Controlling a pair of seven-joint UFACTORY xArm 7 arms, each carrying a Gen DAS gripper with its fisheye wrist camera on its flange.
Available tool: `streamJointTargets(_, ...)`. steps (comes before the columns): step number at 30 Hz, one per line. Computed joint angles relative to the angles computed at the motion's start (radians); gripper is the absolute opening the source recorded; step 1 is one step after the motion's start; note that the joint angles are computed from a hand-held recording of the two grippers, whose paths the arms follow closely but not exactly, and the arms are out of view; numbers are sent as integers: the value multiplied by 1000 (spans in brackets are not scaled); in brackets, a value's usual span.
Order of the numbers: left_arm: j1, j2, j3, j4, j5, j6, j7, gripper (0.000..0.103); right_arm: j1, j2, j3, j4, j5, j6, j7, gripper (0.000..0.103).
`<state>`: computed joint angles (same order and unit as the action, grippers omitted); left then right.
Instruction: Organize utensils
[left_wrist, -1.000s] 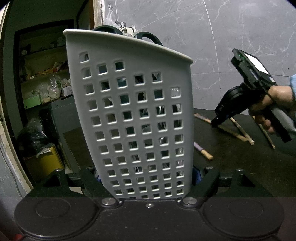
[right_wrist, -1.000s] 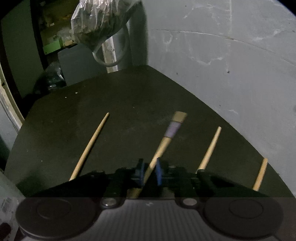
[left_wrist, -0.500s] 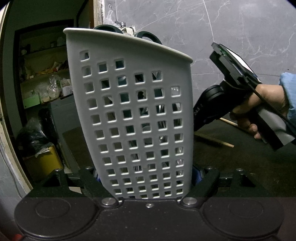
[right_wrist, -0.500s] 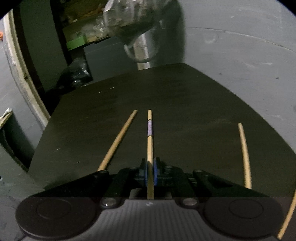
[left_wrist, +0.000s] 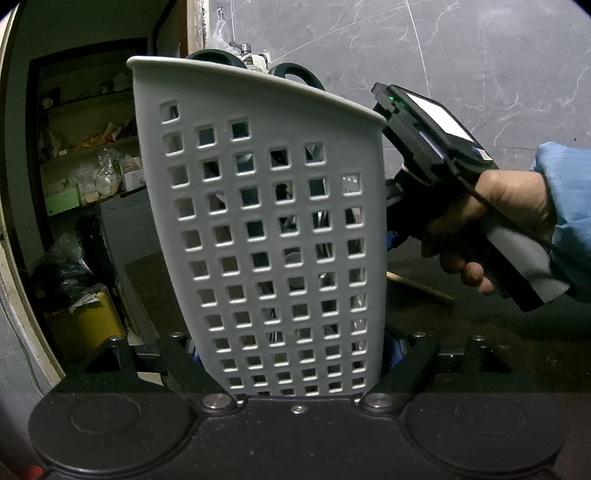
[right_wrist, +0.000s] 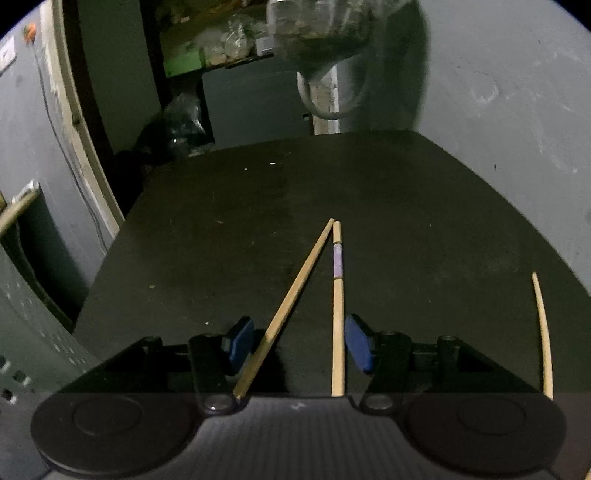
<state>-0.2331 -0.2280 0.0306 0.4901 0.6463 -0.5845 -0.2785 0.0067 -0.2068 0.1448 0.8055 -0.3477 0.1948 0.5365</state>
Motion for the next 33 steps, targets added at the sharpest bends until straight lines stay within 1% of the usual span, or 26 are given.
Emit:
streamJointTargets(2, 1, -2, 1, -1, 3, 1, 0, 83, -22, -6, 24, -5, -50, 0, 29, 59)
streamJointTargets(4, 0, -2, 3, -1, 6, 0, -3, 83, -59, -7, 59, -8, -129, -3, 90, 54)
streamJointTargets(5, 0, -1, 4, 0, 8, -1, -5, 83, -76, -12, 76, -10, -173, -1, 124, 49)
streamJointTargets(7, 2, -3, 4, -2, 8, -2, -4, 83, -67, -29, 66, -29, -181, -10, 131, 41)
streamJointTargets(9, 2, -3, 4, -3, 9, -3, -5, 83, -65, -43, 61, -45, -182, -18, 134, 24)
streamJointTargets(11, 3, -3, 3, -3, 7, -4, -5, 83, -58, -61, 49, -67, -168, -30, 114, 18)
streamJointTargets(13, 2, -2, 8, -2, 15, -4, -13, 82, -44, -80, 29, -94, -132, -48, 77, 16)
streamJointTargets(16, 2, -1, 12, 1, 27, -2, -24, 81, -37, -128, 19, -149, -84, -69, 28, 15)
streamJointTargets(20, 6, 2, 20, 7, 51, -9, -46, 79, 10, -243, -8, -256, 7, -70, -54, 14)
streamJointTargets(26, 21, 12, 24, 12, 86, -26, -69, 79, 110, -460, -44, -410, 129, -7, -160, 14)
streamJointTargets(30, 34, 16, 20, 13, 97, -35, -73, 79, 139, -592, -28, -483, 191, 54, -198, 15)
streamJointTargets(33, 42, 19, 16, 15, 101, -37, -75, 79, 146, -633, -22, -503, 225, 70, -218, 16)
